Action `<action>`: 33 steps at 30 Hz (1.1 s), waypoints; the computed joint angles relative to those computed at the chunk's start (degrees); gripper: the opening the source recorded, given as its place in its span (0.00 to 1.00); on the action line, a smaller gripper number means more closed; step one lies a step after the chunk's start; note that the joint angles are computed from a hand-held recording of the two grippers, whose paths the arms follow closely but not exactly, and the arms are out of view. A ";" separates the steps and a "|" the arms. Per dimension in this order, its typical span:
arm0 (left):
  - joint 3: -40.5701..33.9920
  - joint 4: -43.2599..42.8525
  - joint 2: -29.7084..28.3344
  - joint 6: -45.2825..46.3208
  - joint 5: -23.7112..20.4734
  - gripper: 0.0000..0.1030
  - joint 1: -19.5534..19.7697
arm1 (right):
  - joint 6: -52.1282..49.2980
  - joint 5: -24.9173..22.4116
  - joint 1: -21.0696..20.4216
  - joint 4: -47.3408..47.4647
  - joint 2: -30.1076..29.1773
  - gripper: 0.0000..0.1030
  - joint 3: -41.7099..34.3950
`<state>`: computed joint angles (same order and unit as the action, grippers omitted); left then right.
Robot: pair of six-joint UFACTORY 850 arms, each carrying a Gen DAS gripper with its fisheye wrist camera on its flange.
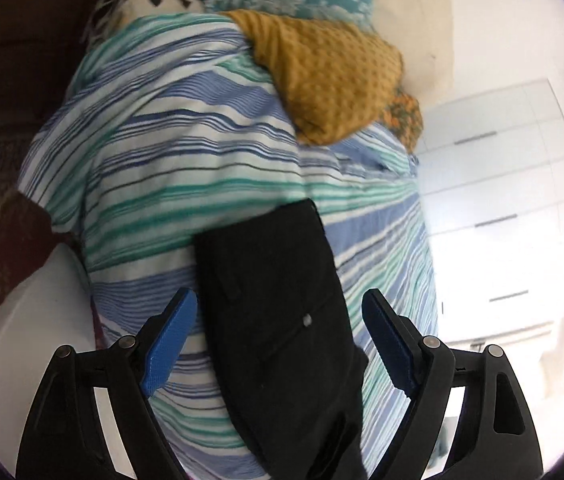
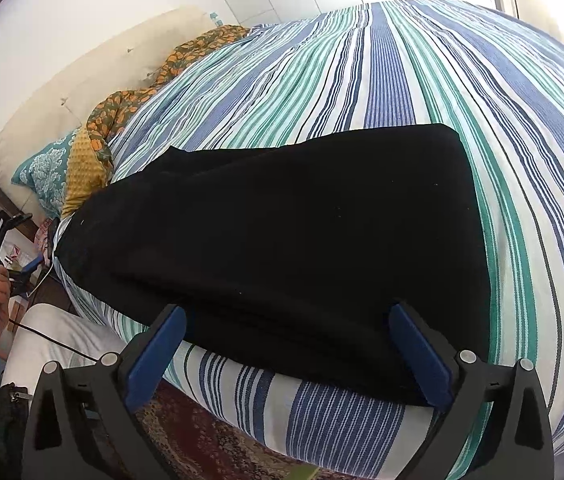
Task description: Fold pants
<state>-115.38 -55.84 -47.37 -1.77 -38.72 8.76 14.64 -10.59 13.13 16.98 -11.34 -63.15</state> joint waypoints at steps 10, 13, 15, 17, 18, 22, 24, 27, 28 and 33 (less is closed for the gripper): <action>-11.15 5.58 -9.04 -4.40 -5.85 0.62 -0.94 | 3.14 -0.37 0.26 -3.84 -0.01 0.99 -0.20; -18.18 10.66 -13.79 -9.53 -8.49 0.59 -1.19 | 3.48 -0.31 0.32 -4.24 -0.14 0.99 -0.28; -19.83 11.15 -15.04 -9.68 -8.96 0.59 -1.32 | 3.74 -0.38 0.33 -4.63 -0.17 0.99 -0.33; -20.87 13.44 -15.31 -8.74 -8.54 0.48 -1.91 | 3.92 -0.38 0.36 -5.02 -0.16 0.99 -0.28; -20.47 15.12 -14.82 -8.40 -7.60 0.43 -2.31 | 4.22 -0.36 0.38 -5.41 -0.18 0.99 -0.29; -16.34 16.79 -11.71 -5.45 -4.31 0.25 -2.79 | 7.19 -0.66 0.70 -9.09 -0.37 0.99 -0.52; -14.32 17.52 -9.87 -3.89 -3.11 0.21 -3.04 | 9.05 -0.82 0.90 -11.20 -0.50 1.00 -0.65; -11.70 19.94 -6.84 -1.88 -1.11 0.19 -3.82 | 9.09 -0.83 0.87 -11.40 -0.48 1.00 -0.62; -10.30 20.11 -5.32 -0.60 -0.28 0.19 -4.14 | 8.24 -0.69 0.75 -10.53 -0.40 1.00 -0.44; -5.37 21.00 1.59 8.12 3.40 0.18 -7.36 | 7.34 -0.35 0.51 -9.38 -0.21 1.00 -0.12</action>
